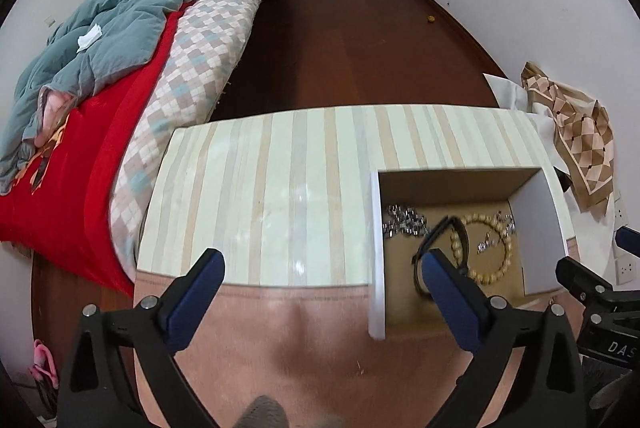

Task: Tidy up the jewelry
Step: 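Move both tools back over the table toward the remaining pieces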

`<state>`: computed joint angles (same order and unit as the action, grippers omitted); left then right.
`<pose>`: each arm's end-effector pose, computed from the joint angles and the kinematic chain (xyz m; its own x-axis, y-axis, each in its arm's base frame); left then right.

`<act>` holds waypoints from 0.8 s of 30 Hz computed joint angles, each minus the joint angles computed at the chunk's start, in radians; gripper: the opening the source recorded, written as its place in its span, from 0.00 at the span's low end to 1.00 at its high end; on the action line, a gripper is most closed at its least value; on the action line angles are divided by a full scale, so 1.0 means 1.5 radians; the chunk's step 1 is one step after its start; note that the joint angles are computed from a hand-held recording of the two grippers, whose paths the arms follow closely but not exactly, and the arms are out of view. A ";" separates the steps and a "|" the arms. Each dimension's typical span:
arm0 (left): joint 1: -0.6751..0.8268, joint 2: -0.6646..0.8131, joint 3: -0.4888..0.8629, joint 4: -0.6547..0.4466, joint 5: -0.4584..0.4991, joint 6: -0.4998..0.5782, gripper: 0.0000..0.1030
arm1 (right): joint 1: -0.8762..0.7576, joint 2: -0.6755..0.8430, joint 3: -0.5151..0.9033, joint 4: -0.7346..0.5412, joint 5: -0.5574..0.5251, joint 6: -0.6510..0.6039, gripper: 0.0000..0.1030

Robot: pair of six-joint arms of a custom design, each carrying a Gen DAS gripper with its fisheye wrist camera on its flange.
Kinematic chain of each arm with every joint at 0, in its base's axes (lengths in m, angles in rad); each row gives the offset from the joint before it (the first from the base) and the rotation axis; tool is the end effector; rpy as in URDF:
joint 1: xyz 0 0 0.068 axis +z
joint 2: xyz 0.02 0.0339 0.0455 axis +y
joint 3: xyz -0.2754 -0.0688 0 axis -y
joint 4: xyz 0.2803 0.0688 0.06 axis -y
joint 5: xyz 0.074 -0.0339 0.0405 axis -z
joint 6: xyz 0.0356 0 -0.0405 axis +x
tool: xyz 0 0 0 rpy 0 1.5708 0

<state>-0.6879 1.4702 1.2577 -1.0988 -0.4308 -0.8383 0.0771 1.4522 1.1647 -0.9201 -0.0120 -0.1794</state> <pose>0.2461 -0.1830 0.2843 -0.8667 -0.1621 -0.4717 -0.2248 0.9712 0.0791 0.3112 0.0245 0.2626 -0.9025 -0.2487 -0.3516 -0.2463 0.9678 -0.0524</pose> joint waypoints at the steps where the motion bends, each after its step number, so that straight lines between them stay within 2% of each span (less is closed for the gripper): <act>1: -0.006 0.000 -0.001 -0.002 -0.003 -0.005 0.99 | 0.002 -0.012 -0.012 0.004 0.002 0.002 1.00; 11: -0.078 -0.038 0.020 -0.080 -0.062 -0.070 0.99 | 0.002 -0.113 -0.046 -0.018 -0.012 0.006 1.00; 18: -0.156 -0.058 0.067 -0.175 -0.131 -0.147 0.99 | -0.007 -0.211 -0.047 -0.064 -0.035 0.009 1.00; 24: -0.222 -0.075 0.103 -0.249 -0.162 -0.224 0.99 | -0.034 -0.284 -0.035 -0.109 -0.055 0.000 1.00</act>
